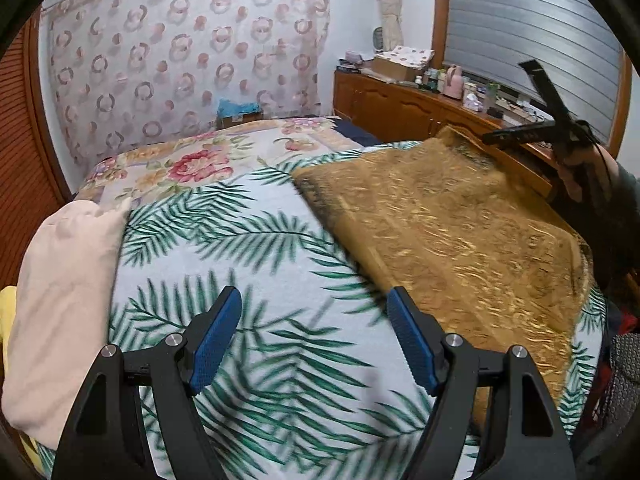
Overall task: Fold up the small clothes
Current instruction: 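Grasp the folded shirt edge with the right gripper and tuck it inward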
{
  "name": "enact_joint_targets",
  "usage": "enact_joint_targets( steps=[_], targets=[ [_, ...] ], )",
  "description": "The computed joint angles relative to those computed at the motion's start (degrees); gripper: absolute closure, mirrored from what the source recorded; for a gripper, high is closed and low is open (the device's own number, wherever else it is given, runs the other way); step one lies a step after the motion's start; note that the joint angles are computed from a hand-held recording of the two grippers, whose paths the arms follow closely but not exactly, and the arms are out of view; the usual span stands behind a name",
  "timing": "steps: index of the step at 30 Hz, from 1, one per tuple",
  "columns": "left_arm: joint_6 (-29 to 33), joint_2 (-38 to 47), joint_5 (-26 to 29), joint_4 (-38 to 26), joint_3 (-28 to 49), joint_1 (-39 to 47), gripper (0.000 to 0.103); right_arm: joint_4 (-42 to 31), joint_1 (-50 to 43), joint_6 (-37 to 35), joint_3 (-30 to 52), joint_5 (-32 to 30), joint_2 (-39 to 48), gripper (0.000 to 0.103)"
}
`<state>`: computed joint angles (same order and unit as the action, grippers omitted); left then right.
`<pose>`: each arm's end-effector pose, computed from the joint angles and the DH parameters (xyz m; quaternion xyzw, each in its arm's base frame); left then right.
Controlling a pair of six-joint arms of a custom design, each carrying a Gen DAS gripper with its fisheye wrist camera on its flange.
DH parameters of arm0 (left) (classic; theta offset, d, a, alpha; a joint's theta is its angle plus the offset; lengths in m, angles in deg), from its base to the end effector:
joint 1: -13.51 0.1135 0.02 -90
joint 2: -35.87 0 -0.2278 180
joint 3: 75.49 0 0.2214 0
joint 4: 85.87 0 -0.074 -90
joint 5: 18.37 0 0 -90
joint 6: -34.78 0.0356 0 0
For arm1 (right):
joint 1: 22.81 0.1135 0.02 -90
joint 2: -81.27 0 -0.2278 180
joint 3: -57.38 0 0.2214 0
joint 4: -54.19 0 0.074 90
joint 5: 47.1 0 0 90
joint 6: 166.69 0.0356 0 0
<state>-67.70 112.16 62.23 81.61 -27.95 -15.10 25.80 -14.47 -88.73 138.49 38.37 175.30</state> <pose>0.2154 -0.1108 0.1563 0.0939 0.9036 -0.0744 0.4112 0.3301 0.0512 0.2190 -0.1771 0.8931 0.0227 0.4129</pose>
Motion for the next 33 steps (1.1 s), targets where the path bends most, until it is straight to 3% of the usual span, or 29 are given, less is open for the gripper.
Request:
enact_joint_targets(
  steps=[7,13,18,25,26,27,28,33],
  targets=[
    [-5.2,-1.2,-4.6,-2.4,-0.7,-8.8,0.027,0.0,-2.3,-2.0,-27.5,-9.1,-26.2,0.056],
    [-10.5,-2.8,-10.5,-5.4,-1.2,-17.1,0.027,-8.6,-8.3,-6.2,-41.7,-16.4,-46.4,0.056],
    [-14.7,-3.8,-14.2,-7.7,-1.6,-22.1,0.027,-14.4,-17.6,-12.1,-42.3,-24.2,-50.3,0.056],
    [-20.4,-4.4,-17.7,-10.4,-2.4,-27.2,0.027,-11.5,-16.9,-8.2,-45.0,-23.0,-50.1,0.057],
    [-21.1,-4.4,-17.6,-10.4,-2.6,-27.4,0.027,-11.3,-16.6,-7.5,-44.9,-23.4,-50.1,0.063],
    [-21.8,-4.6,-17.5,-10.2,-3.0,-27.6,0.027,-12.0,-17.6,-8.4,-44.6,-25.1,-49.8,0.079],
    [-22.7,-5.0,-17.4,-10.2,-3.5,-27.9,0.027,-12.8,-18.0,-9.0,-44.8,-26.3,-50.9,0.086],
    [-24.1,-6.6,-18.2,-11.4,-3.8,-28.8,0.027,-17.7,-26.2,-13.9,-42.9,-35.1,-54.8,0.092]
  ],
)
